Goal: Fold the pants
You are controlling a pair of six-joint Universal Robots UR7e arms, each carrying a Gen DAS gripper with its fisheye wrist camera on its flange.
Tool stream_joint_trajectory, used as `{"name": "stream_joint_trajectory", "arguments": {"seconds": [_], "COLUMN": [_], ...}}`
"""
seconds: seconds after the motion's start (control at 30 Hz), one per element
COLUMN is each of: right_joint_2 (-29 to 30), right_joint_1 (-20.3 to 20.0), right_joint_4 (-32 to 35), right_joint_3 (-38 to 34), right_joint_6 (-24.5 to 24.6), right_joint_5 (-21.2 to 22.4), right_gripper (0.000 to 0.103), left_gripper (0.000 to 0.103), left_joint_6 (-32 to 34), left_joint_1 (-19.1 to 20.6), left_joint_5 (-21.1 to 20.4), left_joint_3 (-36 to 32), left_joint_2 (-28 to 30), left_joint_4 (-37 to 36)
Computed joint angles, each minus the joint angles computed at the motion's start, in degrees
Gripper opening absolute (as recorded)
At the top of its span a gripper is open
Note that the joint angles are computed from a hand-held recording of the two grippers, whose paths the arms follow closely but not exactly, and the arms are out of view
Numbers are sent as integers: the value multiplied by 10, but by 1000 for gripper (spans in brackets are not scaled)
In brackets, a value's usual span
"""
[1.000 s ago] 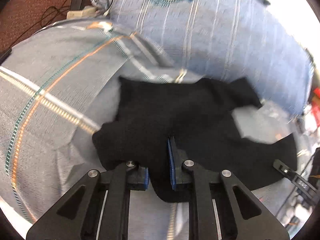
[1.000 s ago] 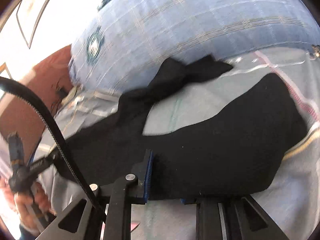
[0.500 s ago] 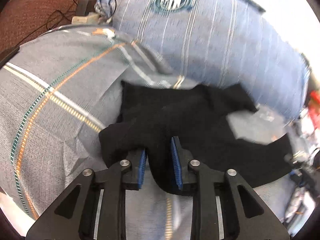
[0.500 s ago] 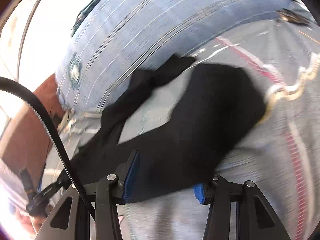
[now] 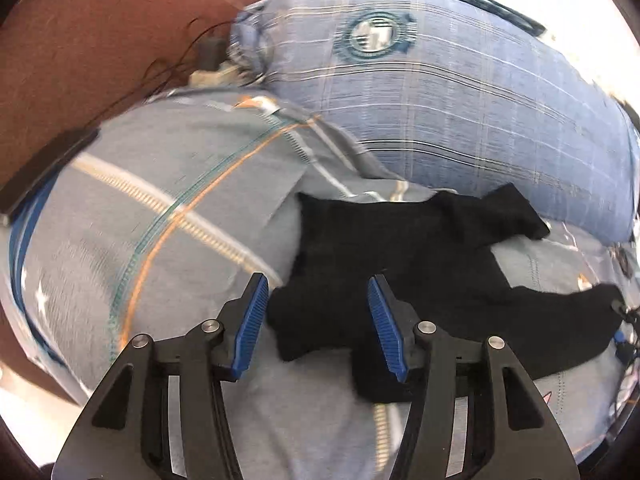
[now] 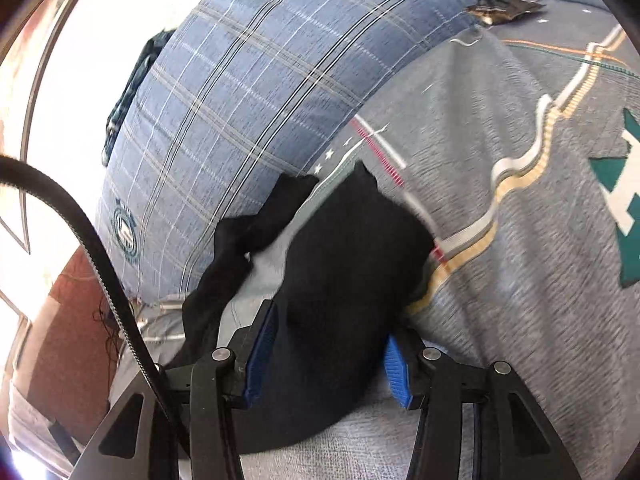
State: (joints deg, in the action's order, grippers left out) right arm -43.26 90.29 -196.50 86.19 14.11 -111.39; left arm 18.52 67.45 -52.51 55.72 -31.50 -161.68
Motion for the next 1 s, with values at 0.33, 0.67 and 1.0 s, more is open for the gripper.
{"name": "stream_joint_trajectory", "arguments": {"seconds": [0.33, 0.67, 1.0], "right_joint_2": [16, 5, -32], "right_joint_1": [33, 60, 27], "right_joint_4": [-46, -89, 13], "right_joint_3": [-13, 3, 24], "right_joint_6": [-105, -140, -105], "right_joint_5": [-86, -206, -147], "right_gripper": [18, 18, 56], "left_gripper": [52, 52, 52], "left_joint_6": [-77, -4, 7], "left_joint_1": [9, -18, -25], "left_joint_5": [-111, -153, -189], "left_joint_3": [-7, 24, -6], "left_joint_2": [-6, 4, 33], "left_joint_4": [88, 94, 148]}}
